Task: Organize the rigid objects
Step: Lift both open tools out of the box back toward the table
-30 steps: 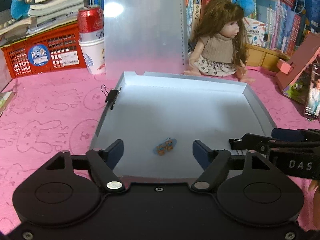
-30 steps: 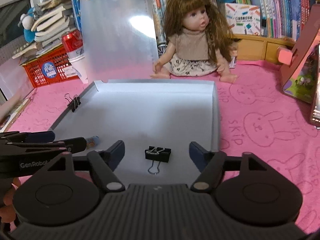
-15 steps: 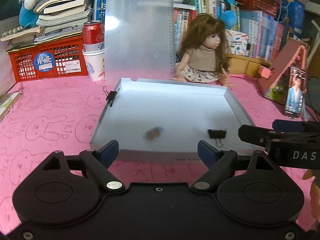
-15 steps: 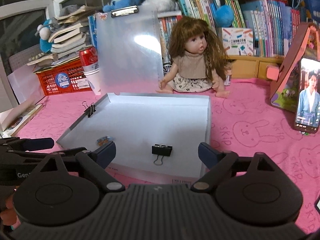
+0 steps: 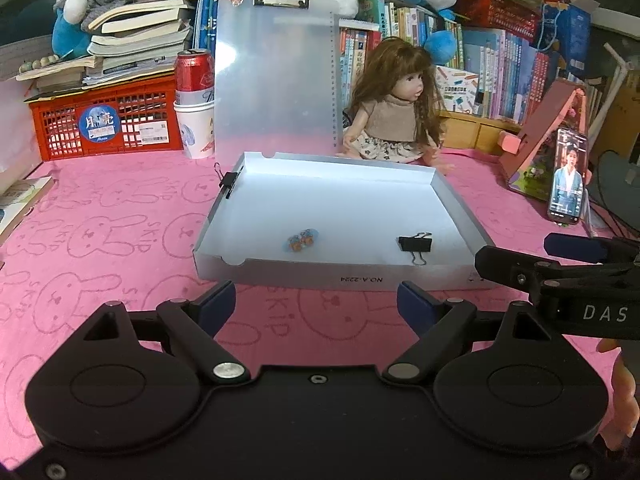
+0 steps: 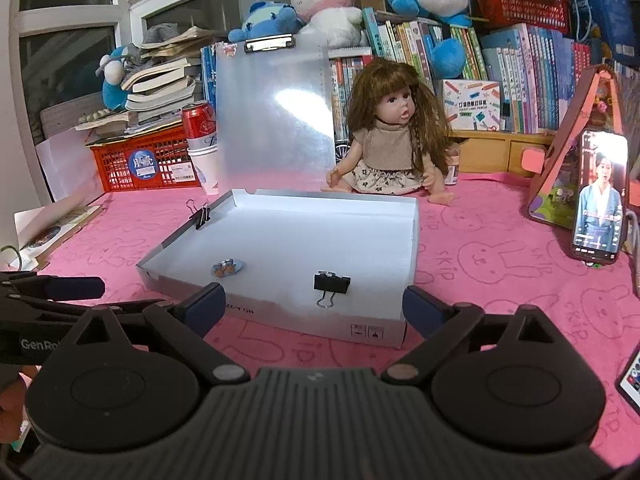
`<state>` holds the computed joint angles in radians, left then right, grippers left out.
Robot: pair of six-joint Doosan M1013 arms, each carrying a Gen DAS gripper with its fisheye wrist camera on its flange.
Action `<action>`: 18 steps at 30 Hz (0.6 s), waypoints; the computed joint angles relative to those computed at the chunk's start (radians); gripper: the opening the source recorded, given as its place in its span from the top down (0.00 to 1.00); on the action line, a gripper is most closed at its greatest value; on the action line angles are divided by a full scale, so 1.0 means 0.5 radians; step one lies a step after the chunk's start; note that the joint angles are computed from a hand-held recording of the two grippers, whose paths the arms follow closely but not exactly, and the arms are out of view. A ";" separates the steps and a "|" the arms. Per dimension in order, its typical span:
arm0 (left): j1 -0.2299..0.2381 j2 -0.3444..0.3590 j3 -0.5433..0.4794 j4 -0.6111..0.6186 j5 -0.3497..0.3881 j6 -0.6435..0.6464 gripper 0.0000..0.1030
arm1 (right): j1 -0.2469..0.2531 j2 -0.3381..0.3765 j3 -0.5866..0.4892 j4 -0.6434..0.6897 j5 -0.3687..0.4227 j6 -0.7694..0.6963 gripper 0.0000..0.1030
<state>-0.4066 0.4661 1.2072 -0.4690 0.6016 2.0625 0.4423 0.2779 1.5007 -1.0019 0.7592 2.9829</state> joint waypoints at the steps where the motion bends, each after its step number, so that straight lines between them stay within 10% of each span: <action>1: 0.004 -0.012 0.020 -0.019 -0.008 0.021 0.14 | 0.009 -0.006 0.011 -0.026 0.006 0.016 0.02; 18: 0.057 -0.171 0.372 -0.254 -0.249 0.302 0.12 | 0.118 -0.072 0.213 -0.300 0.103 0.330 0.00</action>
